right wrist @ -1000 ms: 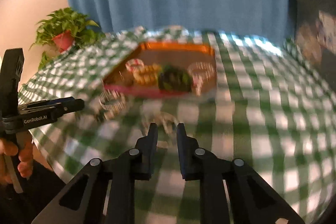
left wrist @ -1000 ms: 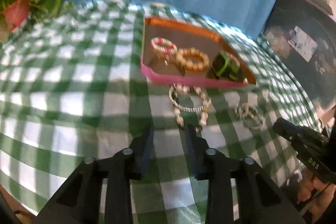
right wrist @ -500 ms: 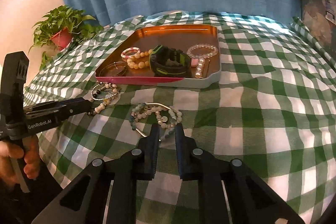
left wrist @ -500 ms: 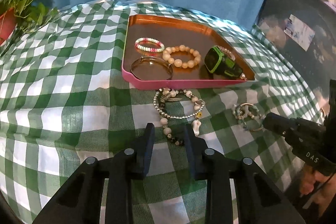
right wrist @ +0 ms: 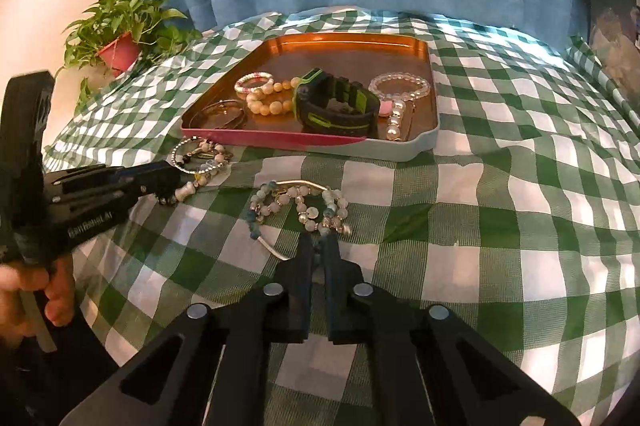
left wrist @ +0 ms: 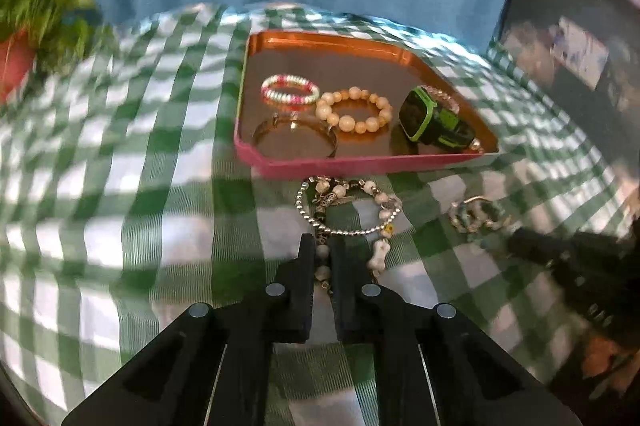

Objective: Organize jewelry
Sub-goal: 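Grasp the silver chain bracelet with the left gripper while the right grasps the blue-green bead bracelet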

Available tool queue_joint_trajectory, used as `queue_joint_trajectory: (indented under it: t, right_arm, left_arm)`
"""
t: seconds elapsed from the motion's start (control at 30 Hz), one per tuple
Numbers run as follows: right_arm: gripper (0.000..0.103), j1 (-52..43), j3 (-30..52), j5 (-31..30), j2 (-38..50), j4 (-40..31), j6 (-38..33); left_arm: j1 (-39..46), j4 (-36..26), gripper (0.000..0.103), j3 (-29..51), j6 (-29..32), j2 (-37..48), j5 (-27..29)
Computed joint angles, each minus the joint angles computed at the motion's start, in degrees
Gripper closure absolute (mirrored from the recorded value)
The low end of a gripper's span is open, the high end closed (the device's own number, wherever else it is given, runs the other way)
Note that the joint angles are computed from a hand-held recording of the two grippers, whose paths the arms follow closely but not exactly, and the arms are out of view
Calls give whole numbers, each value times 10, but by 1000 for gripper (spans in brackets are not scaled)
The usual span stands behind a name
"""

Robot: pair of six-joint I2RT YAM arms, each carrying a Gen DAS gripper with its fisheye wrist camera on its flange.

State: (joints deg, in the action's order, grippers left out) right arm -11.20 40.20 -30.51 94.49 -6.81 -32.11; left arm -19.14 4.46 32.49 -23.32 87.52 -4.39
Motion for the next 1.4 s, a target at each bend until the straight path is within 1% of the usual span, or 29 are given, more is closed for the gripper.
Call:
queue_joint_trajectory:
  t: [0.07,0.2,0.3,0.37,0.43,0.47,0.5,0.53,0.57,0.67,0.8,0.9,1.0,1.07,1.1,1.13,1.17,1.2,1.27,1.3,1.37,1.4]
  right_arm:
    - [100,-9,-12,-9,-12,-11,-15]
    - [101,-28,-39,-20,-46,-36,-53]
    - [102,-34,-46,-36,-61,-49,-66]
    - [102,-33,-44,-43,-61,-49,-59]
    - [101,-28,-36,-36,-48,-45,-46]
    - [101,-25,-33,-32,-42,-41,-41]
    - [100,-23,-34,-26,-42,-31,-30]
    - [97,-24,-31,-28,-40,-27,-23]
    - [97,-25,-29,-31,-40,-24,-16]
    - [97,-26,-19,-32,-31,-22,-7]
    - [95,-14,-12,-11,-17,-12,5]
    - [90,2,-24,15,-23,11,9]
    - [81,13,-33,24,-29,22,2]
    - [80,27,-48,44,-36,47,-1]
    - [80,34,-53,55,-38,58,-3]
    - [83,42,-58,67,-41,66,-5]
    - [90,43,-56,68,-40,66,-5]
    - [98,43,-52,68,-37,63,-4]
    - [99,30,-40,52,-31,57,17]
    - [99,21,-33,37,-30,50,23]
    - [99,10,-26,15,-36,42,33]
    - [99,7,-25,6,-43,39,34]
  left_arm:
    - [2,-13,95,-30,-13,-45,23]
    - [-29,-52,95,-71,-26,-132,4]
    - [-34,-52,95,-75,-24,-146,-1]
    - [-31,-55,94,-72,-34,-136,-7]
    - [-14,-56,93,-60,-35,-101,19]
    - [-7,-42,91,-64,-34,-97,27]
    - [-5,-47,90,-58,-34,-93,23]
    - [-4,-43,89,-58,-28,-90,24]
    - [-6,-38,88,-59,-22,-89,21]
    - [-26,-24,87,-61,-12,-81,-10]
    - [-50,-29,86,-49,7,-65,-54]
    - [-66,-32,86,-40,17,-52,-83]
    - [-74,-30,86,-40,18,-50,-97]
    - [-70,-31,86,-40,16,-50,-91]
    - [-64,-38,89,-35,18,-50,-82]
    - [-62,-45,92,-31,20,-49,-81]
    - [-56,-49,95,-28,24,-49,-72]
    - [-48,-54,95,-26,26,-50,-58]
    - [-30,-58,95,-24,18,-56,-28]
    - [-15,-59,95,-26,14,-71,-1]
    - [-5,-68,95,-27,6,-110,16]
    - [-1,-72,95,-30,1,-144,22]
